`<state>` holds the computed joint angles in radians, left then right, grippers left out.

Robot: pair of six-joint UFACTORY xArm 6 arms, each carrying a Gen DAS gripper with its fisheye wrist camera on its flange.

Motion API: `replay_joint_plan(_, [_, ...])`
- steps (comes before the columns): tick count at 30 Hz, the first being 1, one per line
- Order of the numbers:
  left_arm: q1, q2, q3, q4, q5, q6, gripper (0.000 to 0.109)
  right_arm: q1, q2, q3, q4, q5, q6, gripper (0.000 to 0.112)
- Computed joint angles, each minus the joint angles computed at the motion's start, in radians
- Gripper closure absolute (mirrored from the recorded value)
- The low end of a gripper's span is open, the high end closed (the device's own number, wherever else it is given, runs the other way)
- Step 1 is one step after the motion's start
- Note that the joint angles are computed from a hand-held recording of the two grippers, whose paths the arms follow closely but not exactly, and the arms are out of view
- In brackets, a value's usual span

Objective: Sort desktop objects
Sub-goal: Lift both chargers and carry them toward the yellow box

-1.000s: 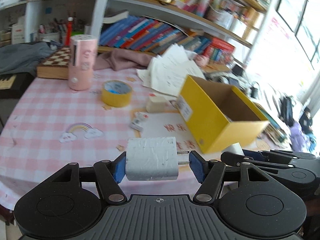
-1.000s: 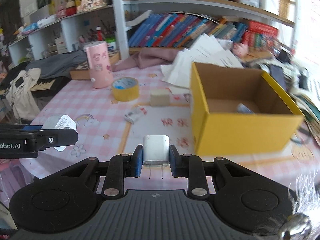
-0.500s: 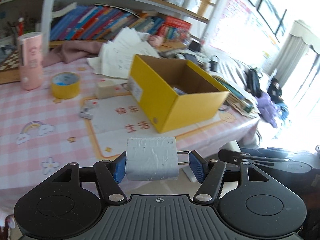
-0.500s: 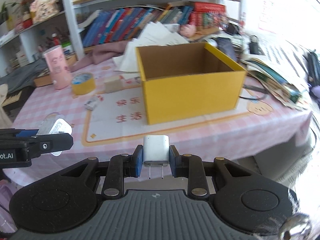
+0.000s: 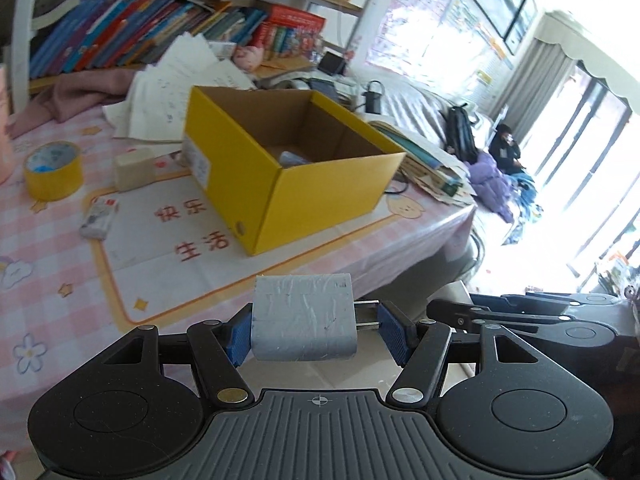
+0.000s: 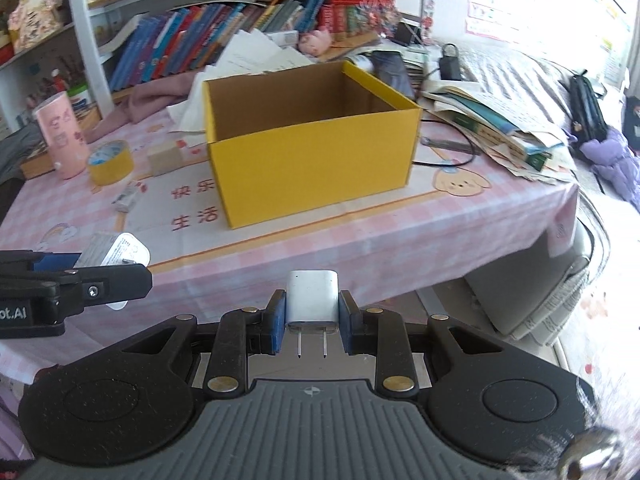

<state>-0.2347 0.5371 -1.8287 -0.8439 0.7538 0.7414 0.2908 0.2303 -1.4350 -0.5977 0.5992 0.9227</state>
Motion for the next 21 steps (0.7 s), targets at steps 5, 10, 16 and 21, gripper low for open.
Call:
replay_joint_plan(5, [-0.003, 0.041, -0.067, -0.025, 0.05, 0.001, 0.044, -0.008, -0.009, 0.005, -0.003, 0.009, -0.003, 0.088])
replay_joint_plan(10, [-0.021, 0.082, -0.136, -0.021, 0.092, 0.026, 0.044, -0.03, -0.018, 0.014, -0.009, 0.018, 0.023, 0.088])
replay_joint_plan(16, [-0.037, 0.143, -0.237, -0.013, 0.123, 0.019, 0.044, -0.056, -0.021, 0.019, -0.026, 0.013, 0.04, 0.088])
replay_joint_plan(21, [-0.052, 0.197, -0.326, -0.003, 0.14, 0.008, 0.044, -0.086, -0.008, 0.01, -0.011, -0.005, 0.027, 0.088])
